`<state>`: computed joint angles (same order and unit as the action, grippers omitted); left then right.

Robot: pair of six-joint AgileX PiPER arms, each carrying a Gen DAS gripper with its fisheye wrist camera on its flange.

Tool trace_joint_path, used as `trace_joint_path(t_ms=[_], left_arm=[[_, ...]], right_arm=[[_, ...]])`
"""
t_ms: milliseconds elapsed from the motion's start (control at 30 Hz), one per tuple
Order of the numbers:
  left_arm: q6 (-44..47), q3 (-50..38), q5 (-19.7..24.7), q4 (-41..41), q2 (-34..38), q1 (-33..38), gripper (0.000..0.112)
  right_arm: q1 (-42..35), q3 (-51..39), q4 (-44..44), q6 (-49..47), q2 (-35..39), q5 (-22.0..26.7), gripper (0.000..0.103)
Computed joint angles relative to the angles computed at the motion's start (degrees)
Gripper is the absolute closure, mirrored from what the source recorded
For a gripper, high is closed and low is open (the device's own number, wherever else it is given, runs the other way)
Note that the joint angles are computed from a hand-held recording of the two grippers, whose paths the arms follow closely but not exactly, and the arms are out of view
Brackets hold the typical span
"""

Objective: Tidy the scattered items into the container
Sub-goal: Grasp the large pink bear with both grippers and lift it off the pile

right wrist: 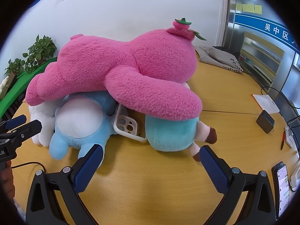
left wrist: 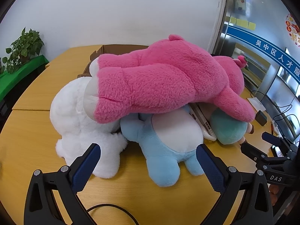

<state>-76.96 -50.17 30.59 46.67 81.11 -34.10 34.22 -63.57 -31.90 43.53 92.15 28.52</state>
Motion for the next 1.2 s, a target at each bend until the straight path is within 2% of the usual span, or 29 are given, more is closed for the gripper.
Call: trace_joint_path(t_ms=[233, 267, 400, 467, 500, 600, 700, 833, 900, 933, 967, 1033, 1067, 1200], left_arm=[[3.7, -0.8, -1.5, -3.0, -0.9, 1.4, 0.009], [6.0, -1.3, -2.3, -4.7, -1.3, 2.2, 0.009], [18.7, -6.2, -4.6, -15.1, -2.1, 6.6, 0.009], [25.9, -10.6, -4.5, -20.9, -1.3, 8.7, 0.009], [29.2, -13.3, -3.9, -22.9, -0.1, 9.2, 0.009], [41.1, -22.3, -1.8, -29.8, 5.1, 11.2, 0.009], [56.6, -32.4, 1.3, -42.4, 14.1, 14.6, 0.009], [68.6, -42.0, 5.5, -57.1, 24.9, 19.4, 0.009], [71.6, -41.9, 4.2, -60.9, 26.3, 20.5, 0.012], [73.9, -40.8, 3.0, -63.4, 26.1, 21.1, 0.014], [77.0, -39.8, 2.6, -66.7, 25.8, 21.9, 0.018], [82.5, -38.7, 3.3, -73.0, 25.3, 23.5, 0.026], [84.3, -38.2, 3.5, -75.1, 25.0, 24.1, 0.032], [86.9, -36.9, 3.7, -78.7, 23.8, 24.8, 0.047]], right_arm=[[-1.0, 0.2, 2.3, -2.5, -0.6, -1.6, 0.001], [-2.3, 0.7, 5.3, -4.8, -1.7, -3.8, 0.001], [-8.4, 2.0, 27.7, -22.0, -5.5, -13.7, 0.001], [-11.6, -1.5, 38.2, -32.5, -4.8, -14.4, 0.001], [-12.9, -3.6, 40.6, -35.8, -3.9, -14.6, 0.001], [-15.7, -13.1, 40.9, -39.8, 1.9, -12.8, 0.001], [-18.0, -25.3, 48.4, -50.2, 10.9, -8.0, 0.001], [-18.4, -42.2, 43.5, -50.4, 25.6, -0.8, 0.001], [-19.3, -44.3, 49.7, -55.4, 28.5, -1.0, 0.002], [-20.1, -44.5, 55.4, -60.1, 29.3, -1.1, 0.006], [-20.9, -44.6, 61.2, -65.1, 29.6, -0.3, 0.019], [-21.0, -42.8, 66.4, -70.7, 29.0, -0.9, 0.029], [-20.5, -41.8, 65.6, -70.9, 28.6, -2.0, 0.035], [-18.4, -37.8, 59.7, -66.5, 25.8, -5.7, 0.048]])
